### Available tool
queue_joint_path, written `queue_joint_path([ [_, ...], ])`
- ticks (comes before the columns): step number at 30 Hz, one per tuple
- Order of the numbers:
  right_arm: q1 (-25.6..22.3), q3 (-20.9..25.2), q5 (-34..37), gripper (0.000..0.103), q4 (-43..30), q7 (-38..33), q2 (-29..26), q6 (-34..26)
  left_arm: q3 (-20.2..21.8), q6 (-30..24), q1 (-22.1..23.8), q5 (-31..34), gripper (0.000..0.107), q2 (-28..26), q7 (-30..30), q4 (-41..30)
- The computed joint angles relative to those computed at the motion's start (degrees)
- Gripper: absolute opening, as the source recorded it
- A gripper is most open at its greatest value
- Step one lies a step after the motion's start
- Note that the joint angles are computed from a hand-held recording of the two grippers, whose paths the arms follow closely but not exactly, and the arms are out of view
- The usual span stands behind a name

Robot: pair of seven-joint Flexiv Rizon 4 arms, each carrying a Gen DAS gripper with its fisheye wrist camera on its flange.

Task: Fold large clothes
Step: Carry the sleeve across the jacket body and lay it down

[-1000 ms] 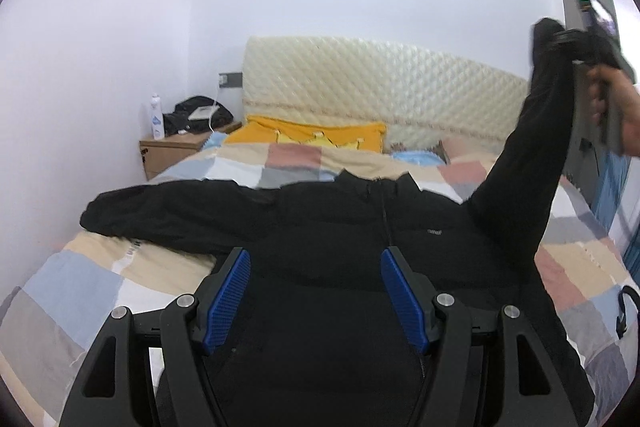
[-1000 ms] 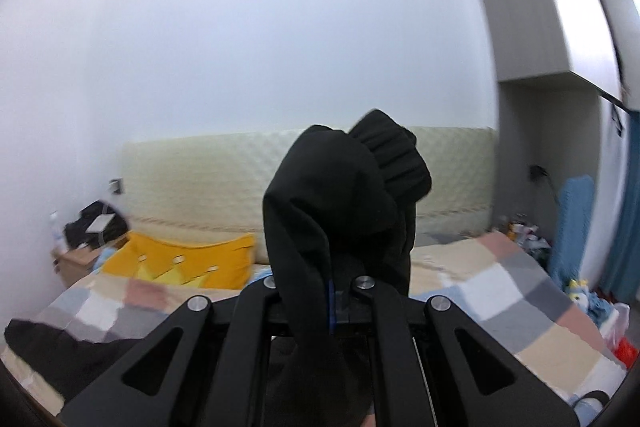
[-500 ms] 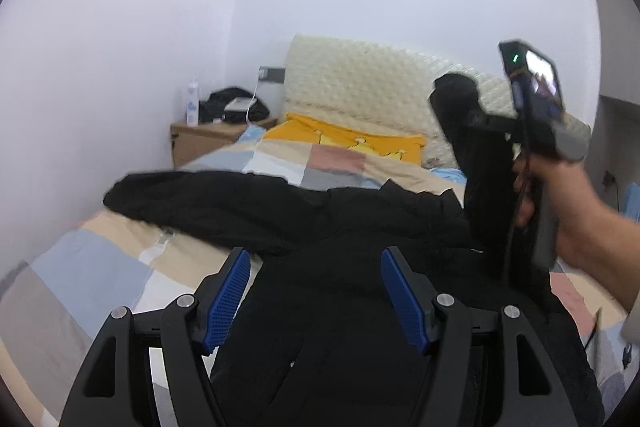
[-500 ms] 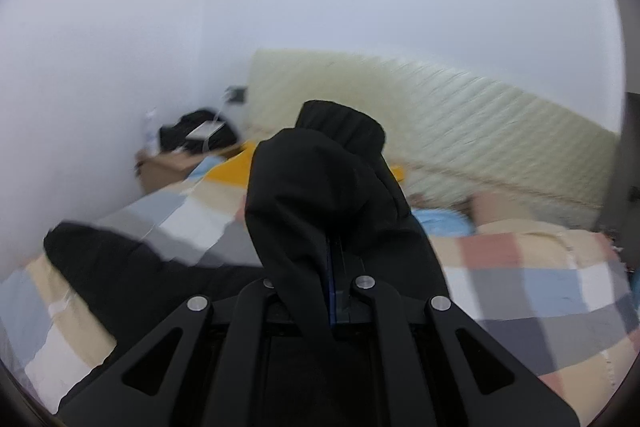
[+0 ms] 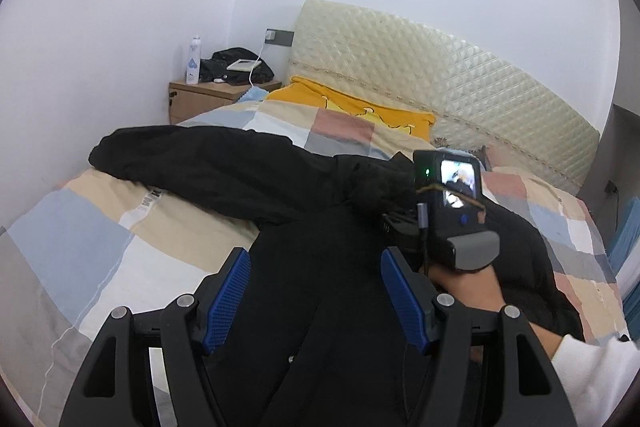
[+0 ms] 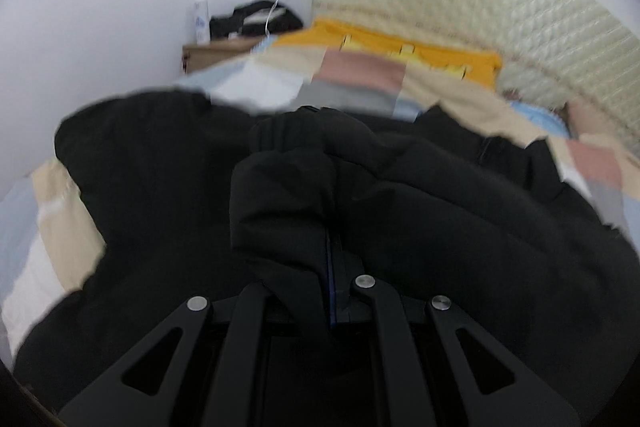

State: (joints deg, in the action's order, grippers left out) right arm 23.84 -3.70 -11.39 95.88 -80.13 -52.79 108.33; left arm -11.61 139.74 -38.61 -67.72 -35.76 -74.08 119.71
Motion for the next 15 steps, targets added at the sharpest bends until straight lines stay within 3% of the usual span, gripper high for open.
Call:
queue_joint_path([
  [3,-2.91,3.10,-1.95,0.006,-1.17,0.46,-0.93,-1.96,0.05,-1.52,0.75,0.81,0.068,-0.24,-0.84,0.08],
  [7,-1.82,2.04,-1.58,0.007,-0.82,0.84,-1.08,-1.41,0.49,-2.65,0.63,0.23,0.068,-0.65,-0.53,-0.32],
  [15,-4.56,6.00,-2.85,0.013,3.23,2.80,3.46,-4.93,0.08,-1.10,-0.35,-2.07,0.068,-0.88,1.90,-0.96],
])
